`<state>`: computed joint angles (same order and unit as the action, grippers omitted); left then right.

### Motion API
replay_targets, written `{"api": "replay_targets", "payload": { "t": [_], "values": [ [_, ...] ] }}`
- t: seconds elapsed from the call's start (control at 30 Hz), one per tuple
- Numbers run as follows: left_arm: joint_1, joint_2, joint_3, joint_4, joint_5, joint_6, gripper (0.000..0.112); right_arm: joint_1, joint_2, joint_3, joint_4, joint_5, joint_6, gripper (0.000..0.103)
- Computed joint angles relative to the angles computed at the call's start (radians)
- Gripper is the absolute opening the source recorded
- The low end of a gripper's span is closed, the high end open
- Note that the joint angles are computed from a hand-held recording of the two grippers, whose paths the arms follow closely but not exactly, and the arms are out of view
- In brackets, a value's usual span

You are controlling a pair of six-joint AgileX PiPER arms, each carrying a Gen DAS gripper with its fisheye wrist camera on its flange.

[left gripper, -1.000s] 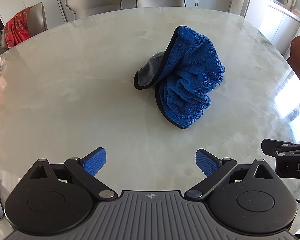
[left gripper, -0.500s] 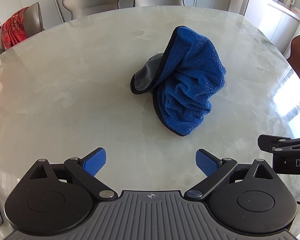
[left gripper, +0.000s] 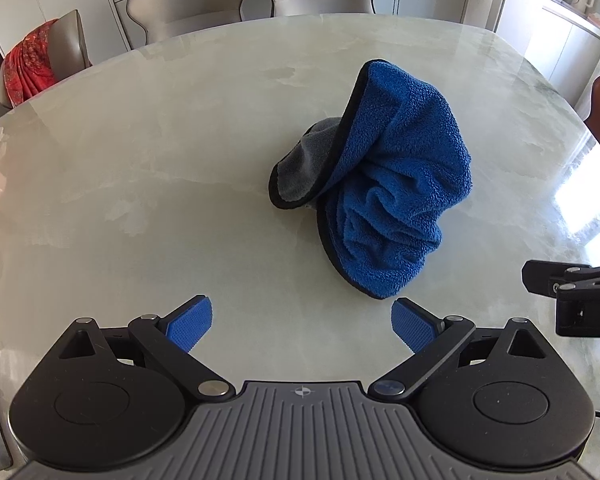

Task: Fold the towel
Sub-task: 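Grasp one towel corner with the left gripper while the right gripper grasps another corner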

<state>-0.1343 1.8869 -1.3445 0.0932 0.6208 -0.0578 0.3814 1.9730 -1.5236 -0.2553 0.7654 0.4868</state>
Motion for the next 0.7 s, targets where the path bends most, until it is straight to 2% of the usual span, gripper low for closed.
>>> {"api": "replay_targets", "payload": {
  "t": [0.23,0.5,0.7],
  "values": [
    [0.010,0.036,-0.052,-0.017,-0.014,0.048,0.099,-0.051,0.010,-0.011,0.059,-0.102,-0.115,0.103],
    [0.012,0.081,-0.125,0.002,-0.021,0.074,0.099,-0.064,0.048,-0.070,0.048,-0.171,-0.232,0.103],
    [0.023,0.113,-0.175,-0.032,-0.015,0.141,0.099,-0.090,0.091,-0.158,0.149,-0.148,-0.335,0.103]
  ]
}}
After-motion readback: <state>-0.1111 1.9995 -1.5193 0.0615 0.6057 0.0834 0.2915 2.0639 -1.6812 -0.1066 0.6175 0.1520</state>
